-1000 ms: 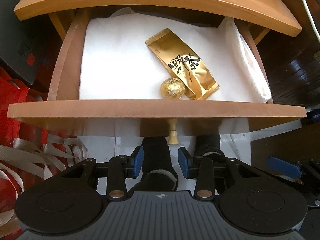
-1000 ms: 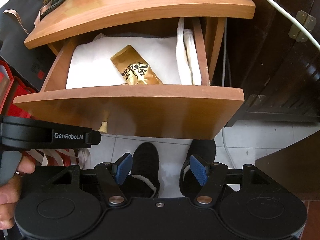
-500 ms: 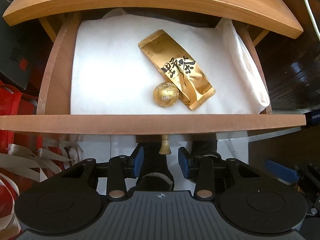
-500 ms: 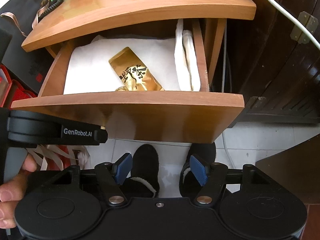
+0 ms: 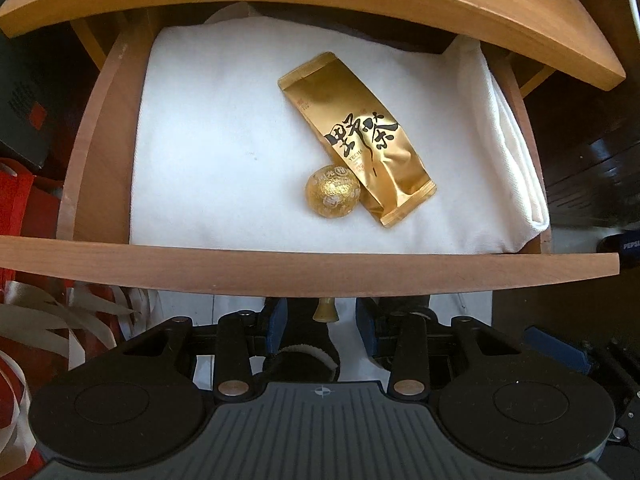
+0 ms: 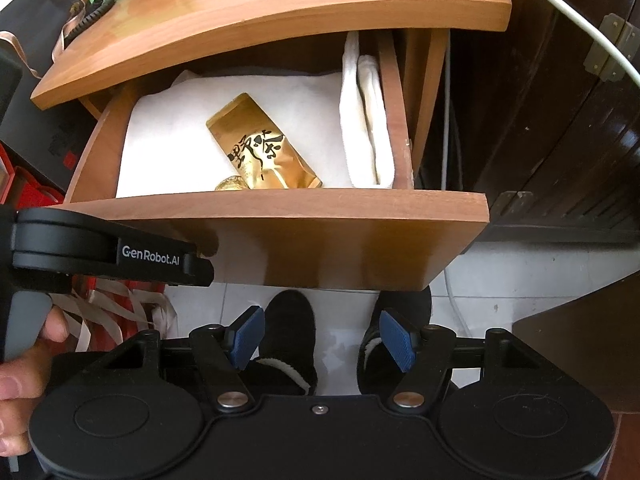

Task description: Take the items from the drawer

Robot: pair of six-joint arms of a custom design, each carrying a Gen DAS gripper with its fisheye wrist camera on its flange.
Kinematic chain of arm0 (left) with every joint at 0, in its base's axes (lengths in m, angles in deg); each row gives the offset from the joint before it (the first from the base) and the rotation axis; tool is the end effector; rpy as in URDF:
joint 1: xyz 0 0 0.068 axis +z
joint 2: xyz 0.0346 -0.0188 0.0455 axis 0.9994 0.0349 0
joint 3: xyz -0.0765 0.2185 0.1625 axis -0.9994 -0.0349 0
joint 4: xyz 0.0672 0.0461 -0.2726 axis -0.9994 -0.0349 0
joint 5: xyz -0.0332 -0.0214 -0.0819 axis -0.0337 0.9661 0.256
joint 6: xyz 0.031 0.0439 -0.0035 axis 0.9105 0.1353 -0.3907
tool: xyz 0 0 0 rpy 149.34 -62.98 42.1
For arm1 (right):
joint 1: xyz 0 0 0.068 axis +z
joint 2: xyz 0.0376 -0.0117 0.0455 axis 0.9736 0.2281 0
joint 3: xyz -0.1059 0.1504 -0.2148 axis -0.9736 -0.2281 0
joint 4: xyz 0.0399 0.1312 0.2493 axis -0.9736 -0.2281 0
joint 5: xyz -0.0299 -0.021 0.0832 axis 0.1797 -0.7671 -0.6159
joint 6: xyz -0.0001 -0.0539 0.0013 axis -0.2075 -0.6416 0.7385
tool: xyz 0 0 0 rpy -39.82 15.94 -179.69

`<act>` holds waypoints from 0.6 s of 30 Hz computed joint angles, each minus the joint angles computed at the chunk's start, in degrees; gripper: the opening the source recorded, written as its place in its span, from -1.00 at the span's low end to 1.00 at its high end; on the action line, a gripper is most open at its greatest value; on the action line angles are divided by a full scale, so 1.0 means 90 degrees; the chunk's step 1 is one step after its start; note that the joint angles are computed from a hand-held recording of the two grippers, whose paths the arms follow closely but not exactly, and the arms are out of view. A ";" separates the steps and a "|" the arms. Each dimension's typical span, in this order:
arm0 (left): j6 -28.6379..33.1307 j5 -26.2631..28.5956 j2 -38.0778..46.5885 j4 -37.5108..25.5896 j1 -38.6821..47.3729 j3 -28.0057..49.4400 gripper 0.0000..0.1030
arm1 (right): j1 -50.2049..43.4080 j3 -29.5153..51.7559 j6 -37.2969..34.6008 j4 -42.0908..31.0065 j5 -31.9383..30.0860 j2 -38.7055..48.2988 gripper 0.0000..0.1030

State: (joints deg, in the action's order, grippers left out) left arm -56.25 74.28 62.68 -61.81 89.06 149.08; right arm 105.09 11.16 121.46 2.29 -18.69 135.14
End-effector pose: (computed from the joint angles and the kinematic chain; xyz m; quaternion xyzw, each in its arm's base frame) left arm 0.3508 0.0014 0.2161 0.0231 0.9936 -0.0675 0.0873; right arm 0.2650 0.1414 0.2424 0.0301 0.9838 0.0751 0.1600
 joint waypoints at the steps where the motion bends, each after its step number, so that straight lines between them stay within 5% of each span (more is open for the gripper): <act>1: -0.0012 0.0004 0.0024 -0.0004 -0.0008 0.0010 -0.27 | -0.0011 0.0001 -0.0008 0.0010 -0.0015 0.0015 0.20; 6: -0.0095 0.0055 0.0112 0.0015 -0.0029 0.0014 -0.29 | -0.0031 0.0023 -0.0047 0.0067 -0.0079 0.0104 0.19; 14: -0.0211 0.0082 0.0109 0.0144 -0.0015 -0.0108 -0.71 | -0.0047 -0.0031 -0.0126 0.0222 -0.0175 0.0186 0.17; 18: -0.0236 0.0075 0.0032 0.0231 -0.0016 -0.0213 -0.73 | -0.0043 -0.0058 -0.0177 0.0269 -0.0142 0.0219 0.13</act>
State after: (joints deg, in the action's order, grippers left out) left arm -58.38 74.96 62.97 -59.73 88.91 147.17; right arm 104.70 10.64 119.87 4.70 -19.97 137.11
